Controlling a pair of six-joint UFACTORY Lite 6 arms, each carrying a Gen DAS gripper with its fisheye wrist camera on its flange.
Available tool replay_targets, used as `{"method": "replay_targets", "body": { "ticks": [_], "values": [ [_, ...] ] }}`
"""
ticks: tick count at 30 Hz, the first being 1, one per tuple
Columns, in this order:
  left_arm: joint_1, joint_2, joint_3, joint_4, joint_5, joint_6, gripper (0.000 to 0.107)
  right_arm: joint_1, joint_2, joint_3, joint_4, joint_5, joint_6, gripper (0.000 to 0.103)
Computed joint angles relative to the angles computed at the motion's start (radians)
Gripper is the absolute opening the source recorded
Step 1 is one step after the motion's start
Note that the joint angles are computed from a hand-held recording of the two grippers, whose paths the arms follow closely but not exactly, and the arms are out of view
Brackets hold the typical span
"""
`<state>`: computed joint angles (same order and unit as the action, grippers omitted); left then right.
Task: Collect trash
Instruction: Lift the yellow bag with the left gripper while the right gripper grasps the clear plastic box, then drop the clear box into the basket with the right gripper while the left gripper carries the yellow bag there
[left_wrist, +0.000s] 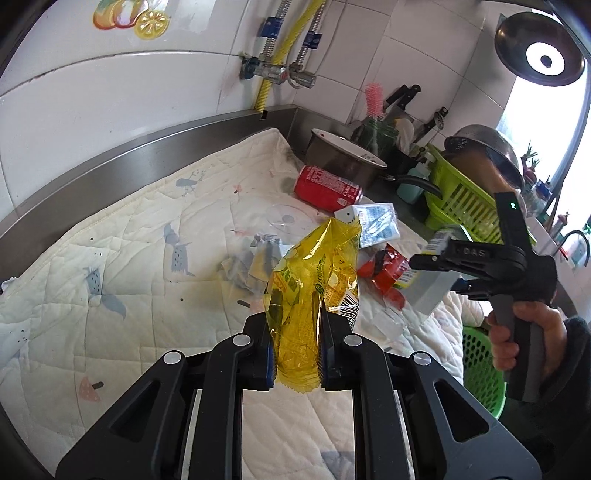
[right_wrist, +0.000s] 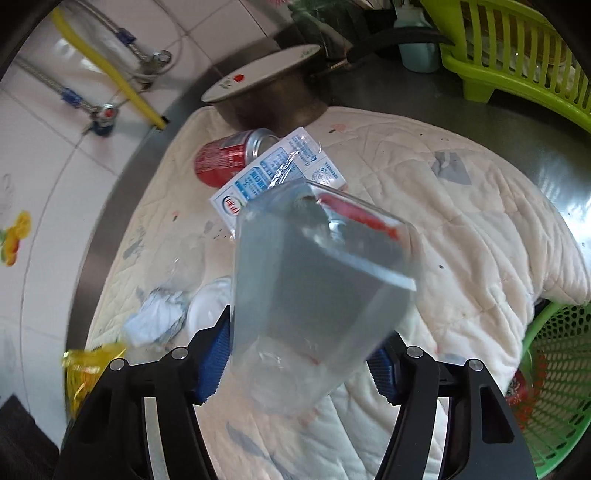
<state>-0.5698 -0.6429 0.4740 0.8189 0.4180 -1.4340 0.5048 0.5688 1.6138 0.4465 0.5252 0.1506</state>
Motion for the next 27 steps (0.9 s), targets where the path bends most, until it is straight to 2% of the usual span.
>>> {"method": "replay_targets", "body": {
  "ticks": [6,9,13,15,17,19,24,27],
  "values": [
    [-0.232,0.046,0.075,0.122,0.167,-0.227,0.015,-0.058,-0.373,-0.408,0.125,-0.082,-0.257,0.058],
    [-0.352,0.109,0.13,0.171,0.237,-0.339,0.015,-0.141,-0.561,-0.578,0.197,-0.053,-0.402,0.057],
    [-0.503,0.232,0.229,0.226,0.31,-0.461,0.015,-0.292,-0.807,-0.772,0.122,0.02,-0.5,0.056],
    [-0.566,0.313,0.292,0.242,0.33,-0.505,0.015,-0.378,-0.874,-0.84,0.083,0.043,-0.546,0.056],
    [-0.613,0.379,0.34,0.255,0.337,-0.54,0.015,-0.483,-0.918,-0.908,0.069,0.076,-0.64,0.056],
    [-0.657,0.463,0.404,0.263,0.337,-0.571,0.015,-0.564,-0.945,-0.981,0.006,0.065,-0.684,0.056],
    [-0.727,0.662,0.569,0.272,0.307,-0.602,0.015,-0.721,-0.931,-1.137,-0.063,-0.044,-0.833,0.056],
    [-0.747,0.798,0.692,0.252,0.27,-0.579,0.015,-0.811,-0.836,-1.167,-0.054,-0.103,-0.927,0.056]
  ]
}}
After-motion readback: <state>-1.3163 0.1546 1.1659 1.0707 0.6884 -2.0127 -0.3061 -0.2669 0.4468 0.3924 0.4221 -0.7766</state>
